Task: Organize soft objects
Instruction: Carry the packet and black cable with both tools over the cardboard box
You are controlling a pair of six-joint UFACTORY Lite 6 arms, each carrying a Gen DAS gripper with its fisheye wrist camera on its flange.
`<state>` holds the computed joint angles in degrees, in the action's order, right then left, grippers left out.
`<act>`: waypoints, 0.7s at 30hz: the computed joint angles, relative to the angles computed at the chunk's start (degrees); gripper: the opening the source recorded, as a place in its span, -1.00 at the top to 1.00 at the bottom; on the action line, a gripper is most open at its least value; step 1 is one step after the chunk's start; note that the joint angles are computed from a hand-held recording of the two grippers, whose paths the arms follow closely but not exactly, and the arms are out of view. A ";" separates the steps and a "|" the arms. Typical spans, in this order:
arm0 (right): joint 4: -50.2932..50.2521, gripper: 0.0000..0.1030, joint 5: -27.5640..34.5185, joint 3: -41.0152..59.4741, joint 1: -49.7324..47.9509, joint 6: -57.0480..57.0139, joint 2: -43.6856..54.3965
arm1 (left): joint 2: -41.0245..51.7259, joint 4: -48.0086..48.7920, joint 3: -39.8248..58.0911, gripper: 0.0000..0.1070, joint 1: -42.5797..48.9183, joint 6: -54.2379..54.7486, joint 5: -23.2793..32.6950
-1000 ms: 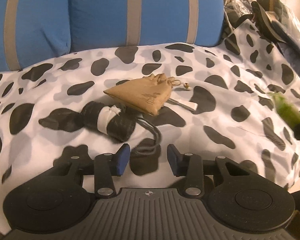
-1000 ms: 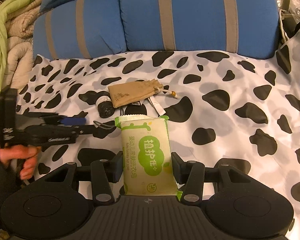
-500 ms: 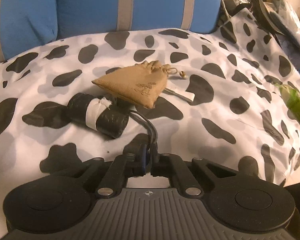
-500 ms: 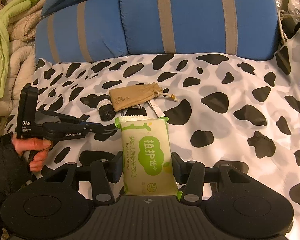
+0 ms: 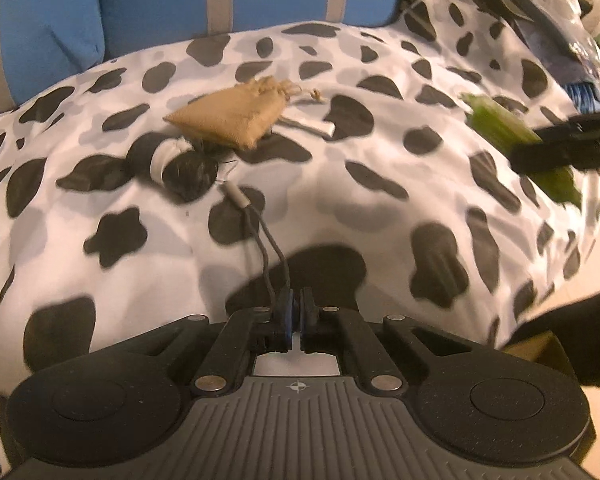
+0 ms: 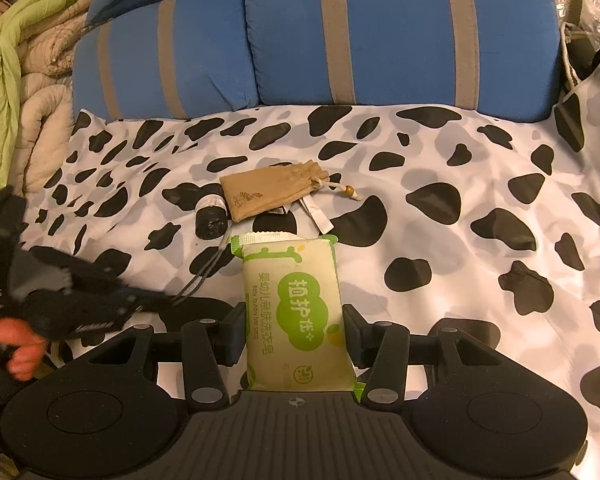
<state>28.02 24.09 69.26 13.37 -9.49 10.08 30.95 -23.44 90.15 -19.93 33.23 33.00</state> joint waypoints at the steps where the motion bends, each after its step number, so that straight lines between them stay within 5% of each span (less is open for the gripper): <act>1: 0.40 0.00 0.22 -0.10 0.00 -0.24 -0.02 | -1.66 0.64 -1.99 0.94 -0.13 -0.76 -0.08; 10: 0.87 0.00 0.74 -1.81 0.28 -0.64 -2.47 | -10.40 7.82 -12.81 0.88 -1.29 -6.55 0.68; 15: 0.88 0.00 0.77 -2.85 -0.15 -0.58 -3.53 | -11.23 2.73 -14.02 -0.11 -1.07 -1.55 -1.29; 21: 0.99 0.00 0.98 -3.25 -0.42 -1.07 -3.88 | -3.85 6.86 -7.37 -0.11 -1.94 -8.29 -2.86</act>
<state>29.01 25.07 66.01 12.96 -10.56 6.20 27.10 -16.58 82.79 -21.87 24.95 30.14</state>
